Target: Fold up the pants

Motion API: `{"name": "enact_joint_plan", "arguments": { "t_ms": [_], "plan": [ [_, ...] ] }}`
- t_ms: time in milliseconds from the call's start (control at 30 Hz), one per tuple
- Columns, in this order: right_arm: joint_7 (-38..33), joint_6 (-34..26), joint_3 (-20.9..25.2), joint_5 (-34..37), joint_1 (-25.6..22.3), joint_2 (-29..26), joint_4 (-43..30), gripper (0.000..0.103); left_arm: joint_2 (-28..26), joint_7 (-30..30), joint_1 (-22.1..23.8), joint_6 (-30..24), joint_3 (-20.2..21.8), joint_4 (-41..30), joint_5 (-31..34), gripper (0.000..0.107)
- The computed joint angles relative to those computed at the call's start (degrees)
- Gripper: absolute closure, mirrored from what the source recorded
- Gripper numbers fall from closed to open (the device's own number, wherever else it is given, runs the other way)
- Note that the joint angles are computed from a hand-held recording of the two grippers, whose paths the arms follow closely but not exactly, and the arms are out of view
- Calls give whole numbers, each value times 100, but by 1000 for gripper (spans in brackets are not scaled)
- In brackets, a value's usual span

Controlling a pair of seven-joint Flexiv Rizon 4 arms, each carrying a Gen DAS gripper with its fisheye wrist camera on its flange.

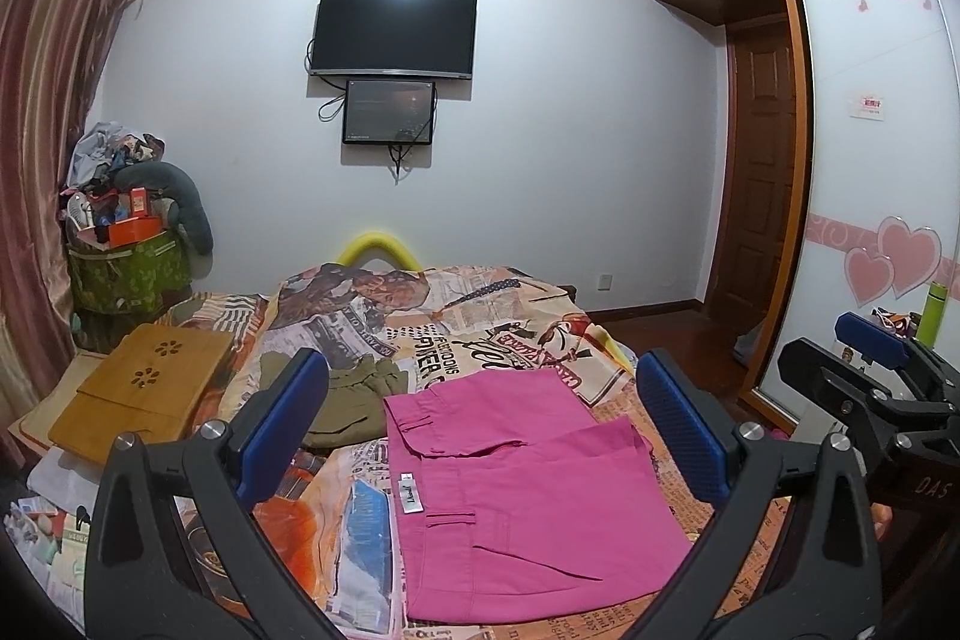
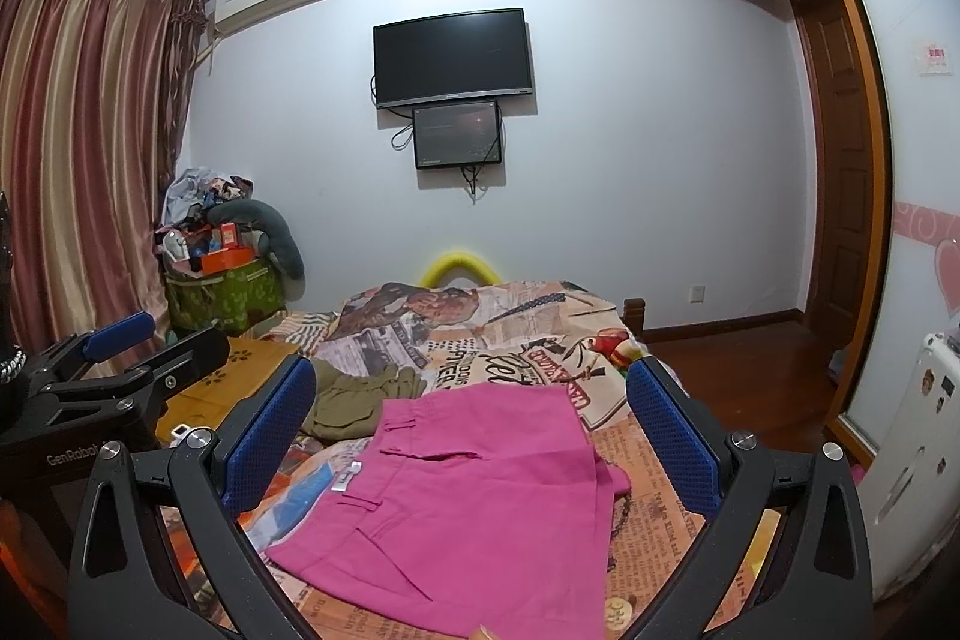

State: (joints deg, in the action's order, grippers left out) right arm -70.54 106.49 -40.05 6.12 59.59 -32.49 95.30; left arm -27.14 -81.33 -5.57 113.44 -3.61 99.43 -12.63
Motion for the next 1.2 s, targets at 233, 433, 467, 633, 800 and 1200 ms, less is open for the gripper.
{"name": "enact_joint_plan", "arguments": {
  "t_ms": [233,433,467,633,800,1200],
  "plan": [
    [0,-10,23,-15,-28,2,-15,0,-40,99,-189,118,158,45,-137,4],
    [7,-12,16,-11,-13,3,-8,0,36,95,-60,15,54,53,-58,4],
    [6,1,29,-16,-29,2,-10,0,39,95,-79,32,74,66,-69,4],
    [7,-12,-11,-17,2,-1,-7,0,41,87,-55,-4,49,35,-75,4],
    [13,-1,24,-8,-25,2,-13,0,43,56,-17,-32,22,20,-53,4],
    [20,-29,-33,-9,29,12,8,0,63,-3,69,-72,-25,16,31,4]
  ]
}}
